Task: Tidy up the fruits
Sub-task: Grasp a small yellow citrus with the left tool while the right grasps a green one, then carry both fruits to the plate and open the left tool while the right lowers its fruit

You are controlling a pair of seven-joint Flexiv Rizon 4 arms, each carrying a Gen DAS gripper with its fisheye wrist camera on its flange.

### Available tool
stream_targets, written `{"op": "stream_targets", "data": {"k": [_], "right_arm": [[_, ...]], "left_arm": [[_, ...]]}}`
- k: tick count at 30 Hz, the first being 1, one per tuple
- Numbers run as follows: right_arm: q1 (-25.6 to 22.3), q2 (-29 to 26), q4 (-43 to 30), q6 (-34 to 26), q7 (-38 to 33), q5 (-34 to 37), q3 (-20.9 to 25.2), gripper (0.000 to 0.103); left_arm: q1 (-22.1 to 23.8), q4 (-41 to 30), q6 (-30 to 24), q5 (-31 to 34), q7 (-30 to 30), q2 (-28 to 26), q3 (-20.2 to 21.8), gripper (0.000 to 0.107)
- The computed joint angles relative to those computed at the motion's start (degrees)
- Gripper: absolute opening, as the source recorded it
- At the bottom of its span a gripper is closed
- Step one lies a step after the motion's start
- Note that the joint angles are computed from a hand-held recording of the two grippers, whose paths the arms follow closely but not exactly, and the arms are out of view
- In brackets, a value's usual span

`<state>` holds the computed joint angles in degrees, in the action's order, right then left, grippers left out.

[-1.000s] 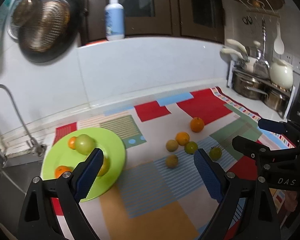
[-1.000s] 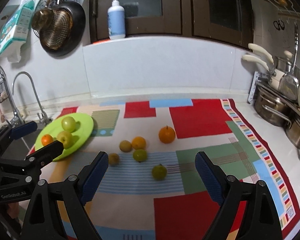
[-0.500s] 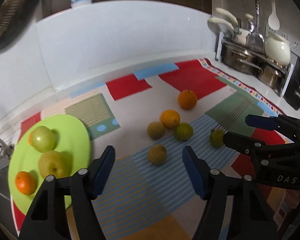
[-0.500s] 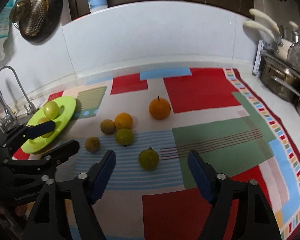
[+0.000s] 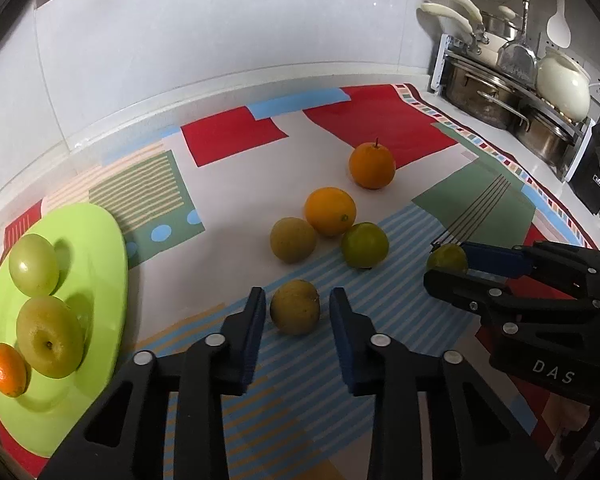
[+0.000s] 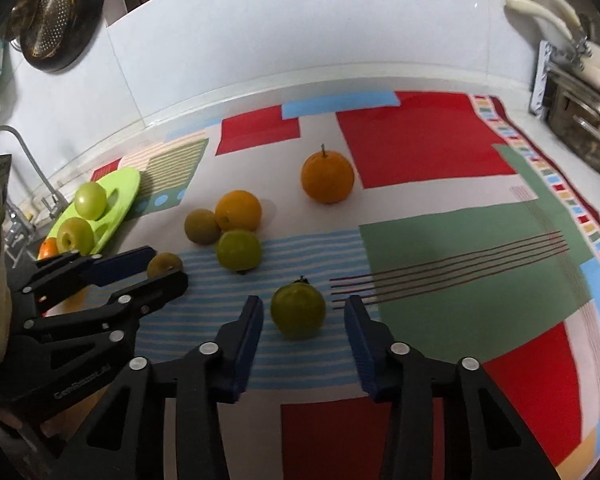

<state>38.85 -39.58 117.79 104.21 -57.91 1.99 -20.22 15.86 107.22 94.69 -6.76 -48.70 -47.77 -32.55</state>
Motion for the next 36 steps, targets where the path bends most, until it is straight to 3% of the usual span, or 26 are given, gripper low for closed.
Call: {"op": "stream_targets", "data": {"k": [4,12,24,32,36], "right_arm": [[0.12,-0.48,-0.36,0.0,-0.62,-0.42,-0.04,0.03],[0.99,0.72,0.34,1.53,-2.21,0.23,-0.24,0.03],[6.0,4.82,1.49,4.65,-8.28,3.2,-1.57,0.03],[7.48,5.54,-0.73,6.4,-12.98,5.13,-0.45,0.03],[5.97,5.02,-3.63,6.62,-14.59,4.72,2.01,0.03]], "left_arm": [[-0.02,0.0,-0.19,-0.29,-0.28,0.04,0.13,0.026],[3.13,3.48,3.09,1.44,-2.34,1.81,-2.49,0.026],[10.49,11.14,10.11,8.15,-13.1,7.33,-4.99,0.026],[12.93,12.86,13.71,13.28,-20.31,10.95,-2.77,0.026],[13.52,12.61,14.34,15.03,-22.98,12.3,-1.25,0.026]]}}
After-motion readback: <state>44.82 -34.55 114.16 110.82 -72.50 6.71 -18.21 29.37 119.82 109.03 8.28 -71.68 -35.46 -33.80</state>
